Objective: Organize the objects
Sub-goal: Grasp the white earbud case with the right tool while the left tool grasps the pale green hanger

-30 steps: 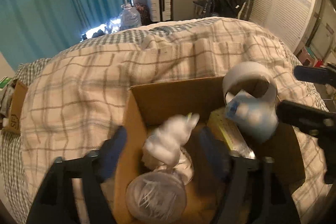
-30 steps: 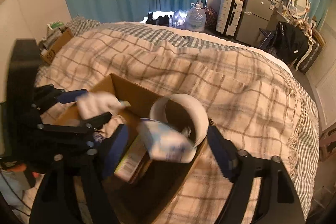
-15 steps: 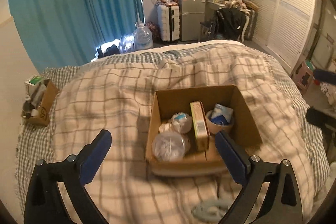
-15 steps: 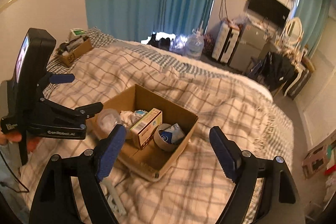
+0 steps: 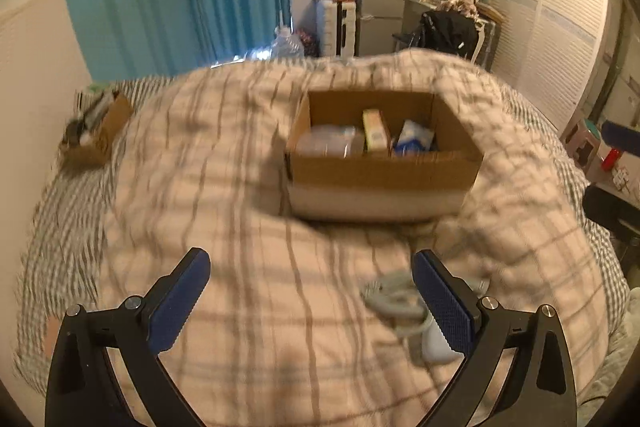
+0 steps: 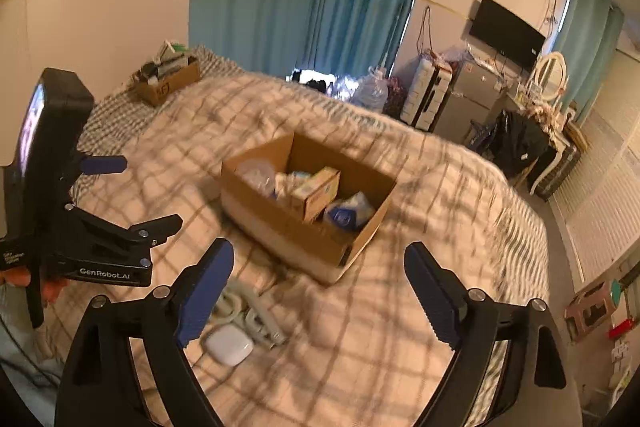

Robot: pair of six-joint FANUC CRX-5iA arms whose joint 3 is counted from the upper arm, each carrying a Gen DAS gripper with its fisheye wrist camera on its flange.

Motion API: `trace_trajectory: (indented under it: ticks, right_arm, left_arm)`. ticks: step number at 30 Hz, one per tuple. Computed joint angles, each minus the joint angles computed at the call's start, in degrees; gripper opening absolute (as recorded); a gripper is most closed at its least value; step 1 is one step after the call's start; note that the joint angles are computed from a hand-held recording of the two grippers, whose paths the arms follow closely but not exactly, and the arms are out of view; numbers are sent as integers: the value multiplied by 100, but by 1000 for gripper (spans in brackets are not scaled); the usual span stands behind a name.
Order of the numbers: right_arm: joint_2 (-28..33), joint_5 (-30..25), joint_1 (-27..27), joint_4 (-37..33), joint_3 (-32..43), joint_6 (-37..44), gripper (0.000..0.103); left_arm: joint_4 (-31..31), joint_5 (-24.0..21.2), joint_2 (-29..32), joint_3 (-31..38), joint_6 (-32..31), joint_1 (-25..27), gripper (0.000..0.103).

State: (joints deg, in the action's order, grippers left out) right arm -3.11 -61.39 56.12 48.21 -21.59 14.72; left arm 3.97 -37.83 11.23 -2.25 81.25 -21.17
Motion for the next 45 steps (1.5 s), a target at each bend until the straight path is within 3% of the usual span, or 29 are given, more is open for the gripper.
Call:
trace_trajectory:
  ticks: [4, 7, 11, 13, 15, 19, 25, 27, 28, 31, 36, 41, 45]
  right_arm:
    - [235, 453, -1, -434, -185, -255, 87]
    - [622, 528, -31, -847, -34, 33, 87]
    - [966, 762, -41, -1542, 109, 520, 87]
    - [1161, 621, 32, -1649, 188, 684, 82]
    - [1270, 613, 56, -1731, 224, 813, 74]
    - [1441, 598, -11, -2069, 398, 1190, 73]
    - [1739, 307, 3, -2327, 708, 1650, 73]
    - [1756, 247, 57, -2210, 668, 1569, 67]
    - [1753, 239, 76, -2180, 649, 1553, 57]
    - [1666, 308, 120, -2157, 552, 1553, 58]
    - [928, 816, 105, -2120, 109, 1597, 58]
    - [180, 473, 70, -1243, -447, 811, 58]
    - [15, 378, -202, -1052, -583, 672, 58]
  left_arm:
    - [-458, -57, -23, -211, 580, -4, 103]
    - [-897, -103, 8, -185, 764, -65, 103]
    - [-1012, -60, -34, -227, 860, -34, 103]
    - [-1127, -111, 0, -178, 1015, -39, 103]
    - [-973, -92, 27, -202, 918, 15, 103]
    - [-658, -79, 68, -296, 707, 93, 103]
    - [-727, -211, 103, -264, 841, 59, 103]
    - [-720, -250, 133, -238, 862, 38, 103]
    - [-713, -260, 143, -229, 856, 21, 103]
    - [-737, -327, 177, -179, 837, -21, 103]
    - [-984, -553, 287, 32, 903, -199, 103]
    - [-1025, -686, 443, 247, 980, -424, 103]
    - [-1015, -869, 656, 411, 716, -713, 103]
